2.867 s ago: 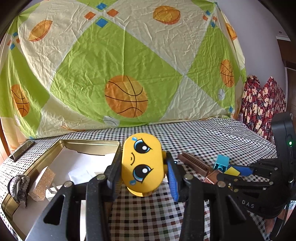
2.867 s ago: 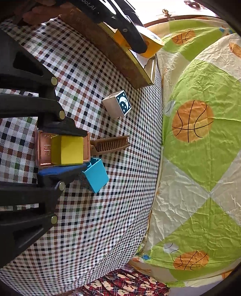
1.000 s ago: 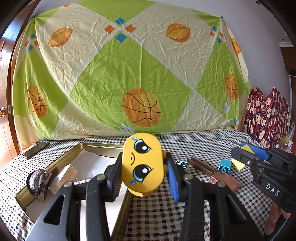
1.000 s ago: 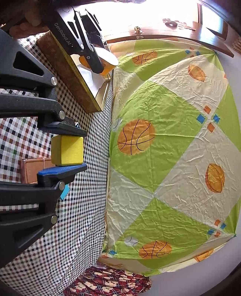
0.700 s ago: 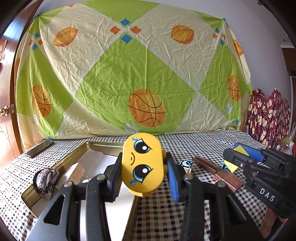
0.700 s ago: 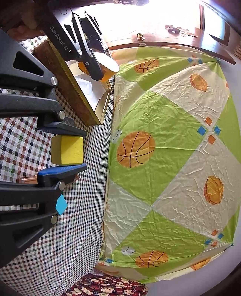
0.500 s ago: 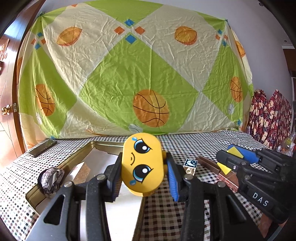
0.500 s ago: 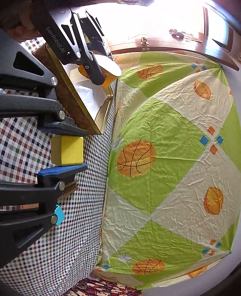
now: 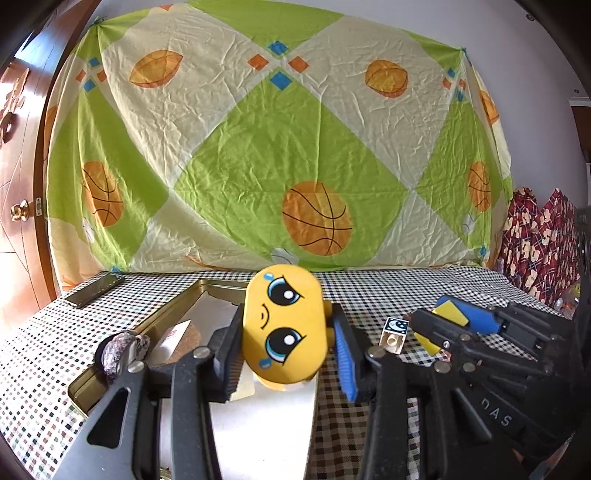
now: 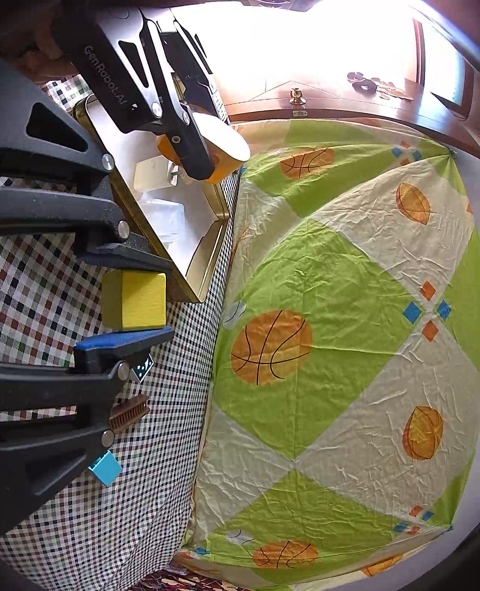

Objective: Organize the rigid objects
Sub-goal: 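Carry the face block with the left tool while the right tool carries the yellow cube to the tin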

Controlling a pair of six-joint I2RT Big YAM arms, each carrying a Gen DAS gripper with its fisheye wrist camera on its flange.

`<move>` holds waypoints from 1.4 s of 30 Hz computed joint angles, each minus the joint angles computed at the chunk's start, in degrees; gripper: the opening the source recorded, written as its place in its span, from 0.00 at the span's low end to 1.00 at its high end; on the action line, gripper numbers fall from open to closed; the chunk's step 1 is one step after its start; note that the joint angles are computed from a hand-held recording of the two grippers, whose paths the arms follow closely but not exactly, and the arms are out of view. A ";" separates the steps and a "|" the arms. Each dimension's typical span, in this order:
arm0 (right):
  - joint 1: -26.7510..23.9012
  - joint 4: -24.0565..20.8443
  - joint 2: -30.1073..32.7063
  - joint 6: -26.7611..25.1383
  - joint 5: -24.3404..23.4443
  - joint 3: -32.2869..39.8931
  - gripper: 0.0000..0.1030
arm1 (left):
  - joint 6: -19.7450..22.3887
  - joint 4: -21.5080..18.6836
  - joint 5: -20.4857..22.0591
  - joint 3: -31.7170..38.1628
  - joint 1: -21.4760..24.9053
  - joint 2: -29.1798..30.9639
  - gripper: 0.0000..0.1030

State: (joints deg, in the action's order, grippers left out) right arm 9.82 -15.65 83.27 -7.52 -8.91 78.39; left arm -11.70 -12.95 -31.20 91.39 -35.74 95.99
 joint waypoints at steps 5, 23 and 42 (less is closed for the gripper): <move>0.19 0.00 0.17 1.09 -0.74 0.21 0.30 | -0.90 0.34 0.23 -1.21 0.61 -0.92 0.40; 2.24 1.20 -0.37 0.67 -0.88 -0.59 0.30 | -1.86 2.20 -0.01 -4.83 1.82 -3.57 0.40; 4.65 2.76 -0.45 -0.55 0.30 -0.95 0.30 | -3.47 2.67 -0.37 -7.36 3.45 -5.52 0.40</move>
State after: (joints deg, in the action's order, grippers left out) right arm 14.47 -12.89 82.82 -8.07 -8.61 77.44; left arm -15.17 -10.28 -31.57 84.02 -32.29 90.47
